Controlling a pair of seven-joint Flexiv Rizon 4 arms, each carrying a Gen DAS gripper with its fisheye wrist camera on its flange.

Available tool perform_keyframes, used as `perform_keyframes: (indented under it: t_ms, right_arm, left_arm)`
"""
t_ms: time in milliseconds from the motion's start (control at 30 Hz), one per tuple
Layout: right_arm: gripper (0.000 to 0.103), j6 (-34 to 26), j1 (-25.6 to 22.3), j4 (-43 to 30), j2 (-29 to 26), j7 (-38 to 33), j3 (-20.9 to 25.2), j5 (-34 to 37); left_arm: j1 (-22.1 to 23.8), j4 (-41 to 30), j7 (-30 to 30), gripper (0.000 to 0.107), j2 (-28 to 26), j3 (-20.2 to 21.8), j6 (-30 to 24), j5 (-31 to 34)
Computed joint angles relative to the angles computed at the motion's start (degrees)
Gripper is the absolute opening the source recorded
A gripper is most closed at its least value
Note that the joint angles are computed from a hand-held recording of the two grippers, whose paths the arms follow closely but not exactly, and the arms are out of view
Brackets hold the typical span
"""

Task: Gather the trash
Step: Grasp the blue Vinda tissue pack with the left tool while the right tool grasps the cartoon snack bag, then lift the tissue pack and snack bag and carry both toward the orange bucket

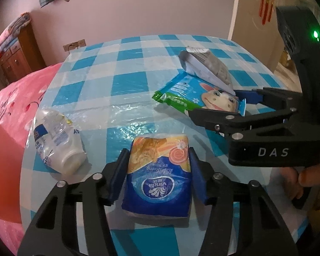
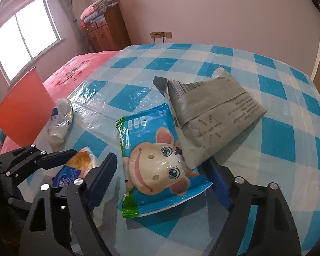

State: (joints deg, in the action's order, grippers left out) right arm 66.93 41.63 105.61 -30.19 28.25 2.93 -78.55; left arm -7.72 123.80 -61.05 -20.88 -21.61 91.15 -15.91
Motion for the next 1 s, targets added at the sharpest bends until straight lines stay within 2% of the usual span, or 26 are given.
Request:
perform_keyframes:
  t_ms: [167,333,433,600,900,1000]
  right_arm:
    - [0.069,-3.6,1.0,-0.4,-0.1,-3.7,0.8,3.8]
    - [0.061,-5.2,1.9,-0.7,-0.2,-5.6,0.6,5.6]
    - [0.048,-5.0,2.3,-0.8,-0.2,-6.1,0.4,5.3]
    - [0.043,-7.2,3.3,-1.3,-0.2,-7.6,0.6,6.1]
    - [0.039,-5.0,3.1,-0.2,0.4,-1.3,0.5,1.9]
    - [0.038,-5.9,3.4,-0.6,0.3,-1.4,1.0,2.0]
  left_arm:
    - [0.6,0.4,-0.4,0.053,0.1,-0.8,0.4,-0.3]
    - [4.8,1.8,0.4,0.052,0.6,-5.4,0.7,-2.2]
    - [7.9,2.9,0.9,0.05,0.9,-8.8,1.3,-3.3]
    - [13.6,4.7,1.4,0.048,1.2,-14.5,2.0,-4.1]
    - [25.8,7.8,-0.9,0.047,1.0,-26.2,3.3,-1.3]
    - [29.6,8.5,-2.3,0.047,0.4,-29.6,3.8,0.6]
